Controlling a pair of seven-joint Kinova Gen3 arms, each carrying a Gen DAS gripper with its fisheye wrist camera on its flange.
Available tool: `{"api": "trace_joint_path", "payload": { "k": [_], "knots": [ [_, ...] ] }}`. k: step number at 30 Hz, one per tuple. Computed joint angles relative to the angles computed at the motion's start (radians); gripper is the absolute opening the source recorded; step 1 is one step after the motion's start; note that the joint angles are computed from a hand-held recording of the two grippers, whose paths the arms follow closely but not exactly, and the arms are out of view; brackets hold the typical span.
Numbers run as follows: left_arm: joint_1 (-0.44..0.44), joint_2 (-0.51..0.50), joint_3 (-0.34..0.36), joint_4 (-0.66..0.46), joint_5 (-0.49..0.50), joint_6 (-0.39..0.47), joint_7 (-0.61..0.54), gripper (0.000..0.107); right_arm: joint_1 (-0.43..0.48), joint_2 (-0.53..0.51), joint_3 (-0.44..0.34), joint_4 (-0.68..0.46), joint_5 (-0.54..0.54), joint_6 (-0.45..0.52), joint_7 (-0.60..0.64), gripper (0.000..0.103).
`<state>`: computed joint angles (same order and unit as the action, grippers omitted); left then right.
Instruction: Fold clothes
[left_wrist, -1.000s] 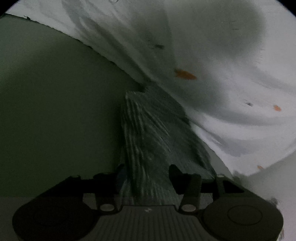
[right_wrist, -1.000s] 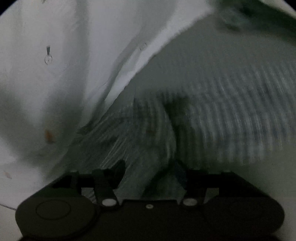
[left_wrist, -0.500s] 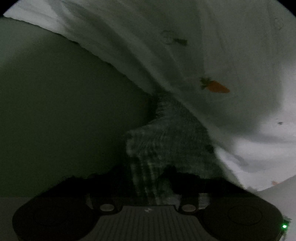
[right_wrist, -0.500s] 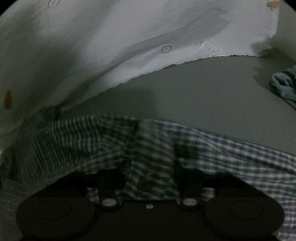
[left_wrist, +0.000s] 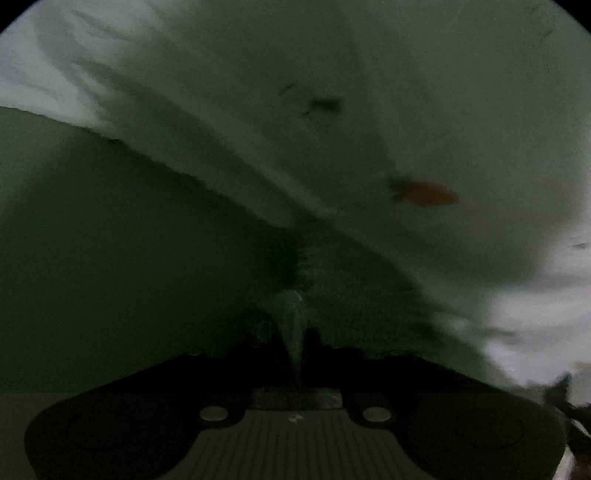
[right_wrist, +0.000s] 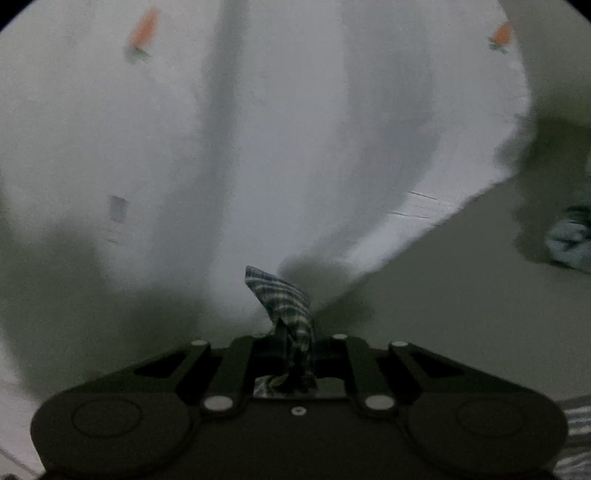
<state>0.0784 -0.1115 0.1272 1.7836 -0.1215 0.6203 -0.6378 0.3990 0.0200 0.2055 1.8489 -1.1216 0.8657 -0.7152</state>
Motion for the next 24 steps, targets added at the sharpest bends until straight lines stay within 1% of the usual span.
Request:
{"api": "trace_joint_path", "payload": {
  "k": [1, 3, 4, 6, 7, 8, 9, 10, 11, 12, 13, 14, 15, 16, 17, 18, 19, 20, 21, 24],
  "knots": [
    [-0.008, 0.015, 0.005, -0.004, -0.002, 0.005, 0.005, 0.017, -0.012, 0.015, 0.003, -0.004, 0.03, -0.021, -0.025, 0.011],
    [0.006, 0.022, -0.022, 0.008, 0.016, -0.011, 0.0, 0.017, -0.001, 0.055, -0.007, -0.016, 0.067, -0.023, -0.079, 0.011],
    [0.002, 0.035, -0.018, -0.003, 0.002, 0.002, -0.002, 0.017, 0.006, 0.074, -0.012, -0.02, 0.079, -0.018, -0.09, 0.011],
    [0.003, 0.067, 0.001, -0.035, -0.059, 0.055, 0.008, 0.019, 0.013, 0.093, -0.03, -0.025, 0.123, -0.034, -0.108, 0.012],
    [0.006, 0.079, 0.0, -0.038, -0.075, 0.067, 0.011, 0.018, 0.034, 0.097, -0.057, -0.021, 0.14, -0.045, -0.108, 0.012],
    [0.014, 0.074, -0.009, -0.031, -0.075, 0.062, 0.012, 0.019, 0.068, 0.103, -0.095, -0.02, 0.157, -0.052, -0.115, 0.013],
    [0.014, 0.068, -0.019, -0.017, -0.063, 0.041, 0.009, 0.02, 0.083, 0.106, -0.117, -0.021, 0.182, -0.061, -0.137, 0.014],
    [0.011, 0.062, -0.031, -0.006, -0.034, 0.025, -0.002, 0.02, 0.08, 0.104, -0.124, -0.025, 0.223, -0.073, -0.176, 0.014],
    [0.008, 0.062, -0.038, -0.005, -0.008, 0.019, -0.013, 0.021, 0.058, 0.102, -0.112, -0.029, 0.264, -0.083, -0.216, 0.019],
    [0.011, 0.056, -0.05, -0.004, 0.01, 0.02, -0.03, 0.026, 0.019, 0.098, -0.084, -0.03, 0.304, -0.098, -0.25, 0.026],
    [0.003, 0.057, -0.043, -0.017, 0.011, 0.034, -0.037, 0.037, -0.027, 0.091, -0.056, -0.025, 0.345, -0.13, -0.268, 0.03],
    [0.003, 0.059, -0.038, -0.03, -0.003, 0.048, -0.028, 0.042, -0.074, 0.08, -0.028, -0.019, 0.386, -0.158, -0.285, 0.035],
    [0.005, 0.059, -0.027, -0.047, -0.034, 0.069, -0.009, 0.052, -0.102, 0.064, -0.016, -0.015, 0.426, -0.175, -0.307, 0.044],
    [0.009, 0.052, -0.018, -0.053, -0.063, 0.075, 0.016, 0.057, -0.111, 0.049, -0.021, -0.007, 0.456, -0.195, -0.315, 0.049],
    [0.013, 0.045, -0.008, -0.06, -0.091, 0.082, 0.039, 0.059, -0.102, 0.037, -0.037, 0.0, 0.469, -0.205, -0.311, 0.056],
    [0.016, 0.035, -0.001, -0.067, -0.104, 0.089, 0.059, 0.067, -0.074, 0.029, -0.062, 0.001, 0.465, -0.2, -0.301, 0.061],
    [0.019, 0.025, 0.006, -0.075, -0.117, 0.096, 0.079, 0.077, -0.055, 0.022, -0.07, 0.001, 0.448, -0.184, -0.276, 0.064],
    [0.021, 0.018, 0.013, -0.083, -0.125, 0.109, 0.093, 0.08, -0.055, 0.022, -0.067, 0.0, 0.443, -0.174, -0.265, 0.071],
    [0.025, 0.008, 0.022, -0.09, -0.133, 0.126, 0.103, 0.084, -0.044, 0.021, -0.079, -0.002, 0.451, -0.171, -0.266, 0.075],
    [0.042, -0.001, 0.063, -0.136, -0.164, 0.241, 0.14, 0.09, -0.087, 0.025, -0.065, -0.002, 0.551, -0.207, -0.354, 0.075]
  ]
}}
